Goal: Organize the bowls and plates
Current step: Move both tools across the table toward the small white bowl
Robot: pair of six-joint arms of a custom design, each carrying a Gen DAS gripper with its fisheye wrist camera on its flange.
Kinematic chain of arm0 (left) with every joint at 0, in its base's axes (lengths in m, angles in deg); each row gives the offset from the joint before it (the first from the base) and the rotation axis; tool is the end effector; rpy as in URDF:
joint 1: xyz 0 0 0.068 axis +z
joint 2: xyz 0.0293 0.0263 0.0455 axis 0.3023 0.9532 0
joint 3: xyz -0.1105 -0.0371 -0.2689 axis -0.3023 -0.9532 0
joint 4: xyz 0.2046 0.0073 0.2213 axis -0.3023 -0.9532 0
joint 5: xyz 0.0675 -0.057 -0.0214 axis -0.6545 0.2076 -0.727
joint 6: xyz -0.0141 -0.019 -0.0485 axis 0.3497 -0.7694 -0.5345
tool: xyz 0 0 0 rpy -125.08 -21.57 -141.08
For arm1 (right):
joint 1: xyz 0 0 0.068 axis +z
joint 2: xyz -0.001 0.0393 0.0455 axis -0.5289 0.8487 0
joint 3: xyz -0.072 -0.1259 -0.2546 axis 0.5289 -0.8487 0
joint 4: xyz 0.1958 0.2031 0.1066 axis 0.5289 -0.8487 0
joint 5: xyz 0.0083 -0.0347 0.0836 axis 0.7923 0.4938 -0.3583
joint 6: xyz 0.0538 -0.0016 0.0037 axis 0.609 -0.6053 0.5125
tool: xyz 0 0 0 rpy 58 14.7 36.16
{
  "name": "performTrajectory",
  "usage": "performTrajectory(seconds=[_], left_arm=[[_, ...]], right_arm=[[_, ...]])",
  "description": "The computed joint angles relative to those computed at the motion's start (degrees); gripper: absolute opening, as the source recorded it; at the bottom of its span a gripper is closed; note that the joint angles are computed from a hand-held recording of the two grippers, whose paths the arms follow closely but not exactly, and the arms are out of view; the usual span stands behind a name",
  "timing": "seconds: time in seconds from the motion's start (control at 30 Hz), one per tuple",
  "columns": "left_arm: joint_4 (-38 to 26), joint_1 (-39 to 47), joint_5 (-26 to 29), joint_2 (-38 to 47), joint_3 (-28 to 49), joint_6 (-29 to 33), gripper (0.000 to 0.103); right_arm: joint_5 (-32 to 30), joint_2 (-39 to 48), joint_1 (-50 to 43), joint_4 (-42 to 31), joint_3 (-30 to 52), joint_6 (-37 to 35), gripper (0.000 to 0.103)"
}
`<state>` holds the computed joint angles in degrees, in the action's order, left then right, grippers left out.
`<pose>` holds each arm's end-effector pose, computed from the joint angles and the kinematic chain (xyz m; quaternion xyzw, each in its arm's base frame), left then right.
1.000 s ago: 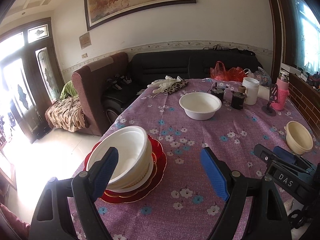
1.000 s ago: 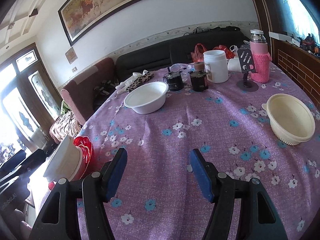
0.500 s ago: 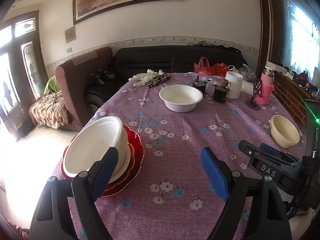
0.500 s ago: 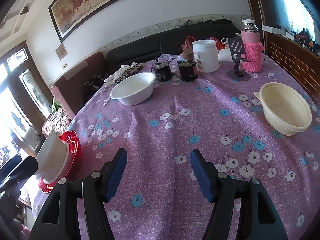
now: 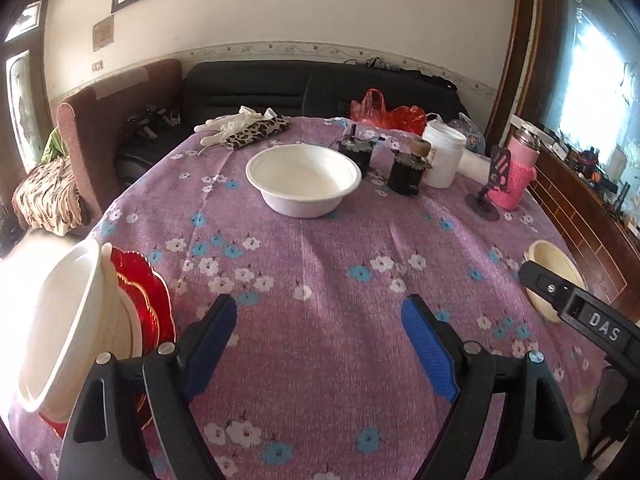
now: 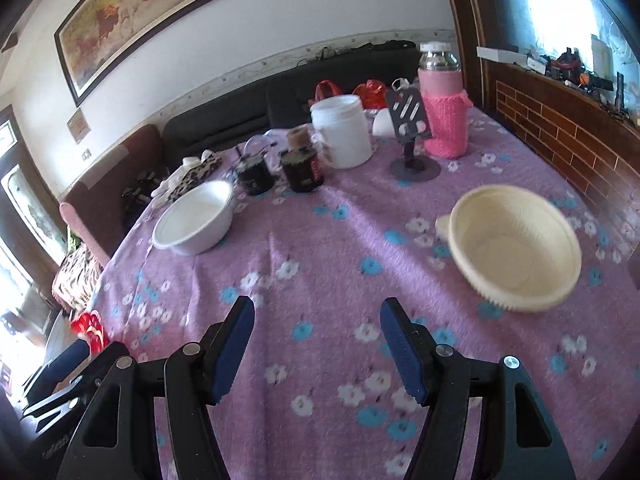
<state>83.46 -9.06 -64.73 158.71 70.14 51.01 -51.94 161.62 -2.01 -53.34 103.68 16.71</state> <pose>0.2807 -0.1235 0.1315 -0.1384 0.9043 0.0056 0.4039 0.3286 0.1857 0.1464 -0.0289 0.9134 0.1500 0.3773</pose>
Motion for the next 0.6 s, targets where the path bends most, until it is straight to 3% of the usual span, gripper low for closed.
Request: performTrajectory(seconds=[0.27,0.43,0.6], left_arm=[[7.5,6.6,4.8,13.1,8.3,1.6,0.084],[8.4,9.8,7.0,15.6,8.4,2.0,0.084],[8.7,13.2,10.2,16.0,8.0,0.5,0.084]], right_arm=[[-0.1,5.9,-2.6,-9.3,14.3,-3.8,0.07],[-5.2,14.8,-2.9,-13.5,25.0,-4.8,0.07],[-14.0,28.4,-3.0,-19.5,41.3,-1.0,0.07]])
